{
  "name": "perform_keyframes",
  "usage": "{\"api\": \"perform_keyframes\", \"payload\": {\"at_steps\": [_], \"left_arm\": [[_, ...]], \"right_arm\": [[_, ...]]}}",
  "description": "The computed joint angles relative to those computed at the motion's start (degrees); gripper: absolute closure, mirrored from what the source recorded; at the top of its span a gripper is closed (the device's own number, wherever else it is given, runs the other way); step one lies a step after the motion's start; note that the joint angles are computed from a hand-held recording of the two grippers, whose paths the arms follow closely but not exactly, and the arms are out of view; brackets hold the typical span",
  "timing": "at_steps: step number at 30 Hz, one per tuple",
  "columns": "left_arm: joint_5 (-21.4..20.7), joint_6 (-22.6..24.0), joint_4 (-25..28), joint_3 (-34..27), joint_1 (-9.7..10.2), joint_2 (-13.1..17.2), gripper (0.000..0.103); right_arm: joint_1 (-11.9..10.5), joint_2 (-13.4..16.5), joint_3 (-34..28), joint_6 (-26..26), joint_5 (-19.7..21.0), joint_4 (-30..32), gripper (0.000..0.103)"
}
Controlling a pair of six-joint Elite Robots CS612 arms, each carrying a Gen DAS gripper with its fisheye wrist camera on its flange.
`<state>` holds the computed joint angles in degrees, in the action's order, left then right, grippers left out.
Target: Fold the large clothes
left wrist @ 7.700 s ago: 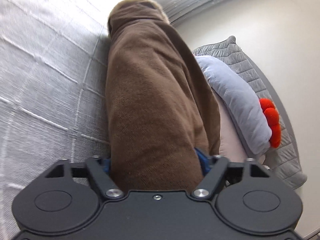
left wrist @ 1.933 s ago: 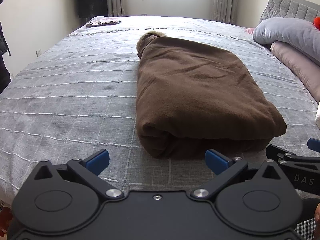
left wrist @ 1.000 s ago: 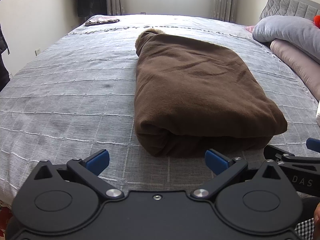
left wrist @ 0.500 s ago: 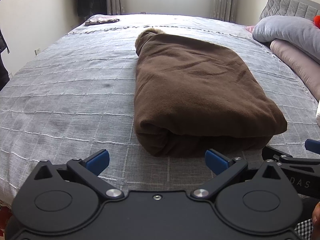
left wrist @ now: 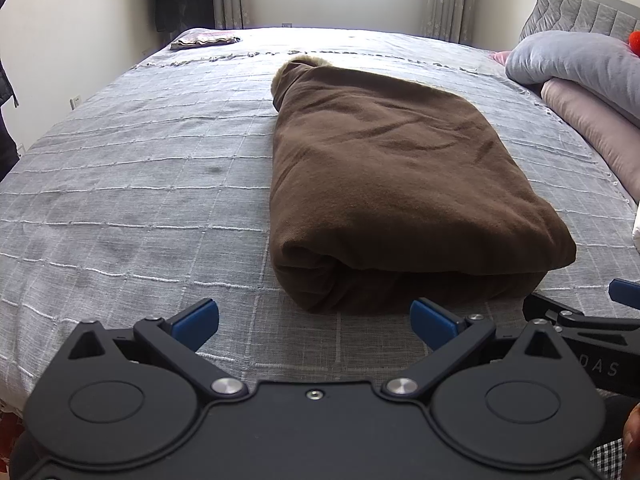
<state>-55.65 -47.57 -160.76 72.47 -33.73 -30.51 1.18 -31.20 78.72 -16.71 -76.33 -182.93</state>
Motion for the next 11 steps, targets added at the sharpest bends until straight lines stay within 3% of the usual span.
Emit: {"api": "perform_keyframes", "payload": {"at_steps": [11], "left_arm": [[-1.0,0.8,-0.6,0.2,0.38,0.1,0.0]], "right_arm": [[0.1,0.0,-0.1,0.0,-0.1,0.3,0.0]]}}
